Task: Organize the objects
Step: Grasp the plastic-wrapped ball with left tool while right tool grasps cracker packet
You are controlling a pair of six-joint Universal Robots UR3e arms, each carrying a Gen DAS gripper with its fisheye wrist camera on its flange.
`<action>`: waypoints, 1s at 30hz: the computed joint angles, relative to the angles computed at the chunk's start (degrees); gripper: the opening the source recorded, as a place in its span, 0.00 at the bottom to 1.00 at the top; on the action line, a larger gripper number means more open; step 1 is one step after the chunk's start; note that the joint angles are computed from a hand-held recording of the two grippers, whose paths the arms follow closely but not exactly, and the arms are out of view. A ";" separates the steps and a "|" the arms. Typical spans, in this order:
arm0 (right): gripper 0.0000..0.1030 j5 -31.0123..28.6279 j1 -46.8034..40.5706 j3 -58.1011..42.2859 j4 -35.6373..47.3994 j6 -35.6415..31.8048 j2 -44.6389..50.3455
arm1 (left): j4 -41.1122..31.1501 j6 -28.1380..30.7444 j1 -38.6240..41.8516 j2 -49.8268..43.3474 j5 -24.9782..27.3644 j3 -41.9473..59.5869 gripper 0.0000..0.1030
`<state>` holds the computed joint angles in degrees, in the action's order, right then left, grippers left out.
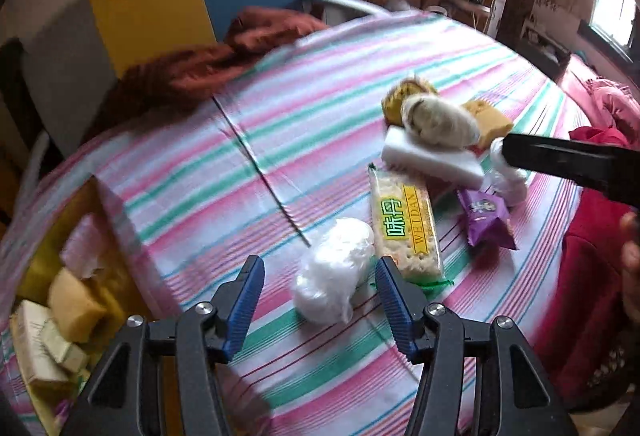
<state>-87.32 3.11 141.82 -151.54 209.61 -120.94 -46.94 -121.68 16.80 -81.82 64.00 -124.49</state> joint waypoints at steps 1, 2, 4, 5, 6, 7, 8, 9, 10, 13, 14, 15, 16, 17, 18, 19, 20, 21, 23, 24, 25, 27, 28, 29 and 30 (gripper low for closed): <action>0.72 0.41 -0.34 0.25 0.02 -0.04 -0.35 | 0.92 -1.23 -1.50 -2.26 1.09 0.80 0.57; 0.72 0.71 -0.61 0.39 0.01 -0.03 -0.52 | 1.58 -2.12 -2.45 -4.04 1.94 1.56 0.57; 0.72 0.99 -0.82 0.50 -0.03 -0.06 -0.62 | 2.41 -4.71 -4.54 -8.01 4.11 3.25 0.40; 0.72 1.08 -0.83 0.52 -0.19 -0.13 -0.53 | 1.84 -4.87 -4.66 -8.87 4.40 3.75 0.38; 0.72 1.00 -0.66 0.43 -0.30 -0.11 -0.31 | 2.24 -5.09 -3.85 -8.71 3.47 2.93 0.37; 0.72 0.80 -0.42 0.25 -0.39 -0.05 0.01 | 1.46 -4.56 -2.42 -7.80 1.79 2.17 0.37; 0.72 0.54 -0.09 -0.05 -0.39 -0.11 0.44 | 0.47 -4.03 -1.27 -7.14 0.85 1.96 0.37; 0.72 0.08 0.66 -0.79 -0.31 -0.24 1.48 | -0.22 -3.74 0.03 -6.12 -0.15 1.36 0.37; 0.72 -0.53 1.57 -1.58 -0.18 -0.34 2.62 | -1.54 -2.87 1.92 -4.41 -1.50 0.52 0.37; 0.72 -0.42 4.10 -4.00 -1.44 -1.35 7.57 | -7.59 0.62 7.05 0.95 -5.52 -0.84 0.37; 0.72 0.50 5.01 -5.08 -2.54 -1.41 10.46 | -9.82 2.07 8.57 2.62 -6.62 -0.98 0.37; 0.72 0.90 5.68 -6.26 -2.72 -1.47 12.66 | -12.46 3.75 10.10 4.39 -7.54 -1.09 0.37; 0.72 1.23 6.61 -8.20 -2.45 -1.60 15.71 | -15.74 5.91 12.34 6.69 -8.66 -1.28 0.37; 0.72 0.99 7.39 -9.47 -2.27 -1.39 17.60 | -19.01 7.99 14.47 8.97 -9.78 -1.26 0.37; 0.72 0.78 8.28 -11.90 -1.26 -1.37 20.59 | -23.35 11.15 17.28 11.53 -11.18 -1.22 0.37; 0.72 0.82 8.73 -13.66 -0.18 -1.44 22.57 | -26.06 12.95 18.91 12.57 -12.07 -0.76 0.37; 0.72 0.83 9.00 -15.47 0.75 -1.36 24.87 | -29.39 15.14 20.80 13.77 -12.92 -0.22 0.37; 0.72 0.17 9.51 -18.15 2.38 -0.80 27.89 | -34.07 18.24 23.37 15.34 -13.81 0.54 0.37; 0.72 -1.24 10.24 -21.60 5.25 -0.10 31.72 | -38.96 21.54 26.32 16.39 -14.81 1.71 0.37; 0.72 -1.83 10.44 -23.19 6.12 0.59 33.97 | -42.56 24.16 28.59 17.50 -15.26 2.28 0.37; 0.72 -1.48 10.18 -23.75 6.06 0.80 35.32 | -45.18 25.93 30.10 18.27 -15.50 2.80 0.37; 0.72 -0.29 9.31 -24.31 5.60 1.69 37.87 | -51.06 30.11 33.89 19.20 -15.76 4.18 0.37; 0.73 -0.31 9.19 -24.29 4.97 1.80 38.53 | -53.04 31.60 35.25 19.39 -15.72 4.62 0.37; 0.74 -1.22 9.70 -24.60 4.17 1.35 39.11 | -55.14 33.20 36.81 19.54 -15.62 5.14 0.37; 0.72 -1.71 10.11 -25.04 4.30 1.04 39.46 | -56.41 34.13 37.98 19.65 -15.52 5.36 0.37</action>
<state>-89.03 13.22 116.79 -147.23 210.65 -81.48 -103.35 -87.55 54.78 -62.17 48.48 -119.14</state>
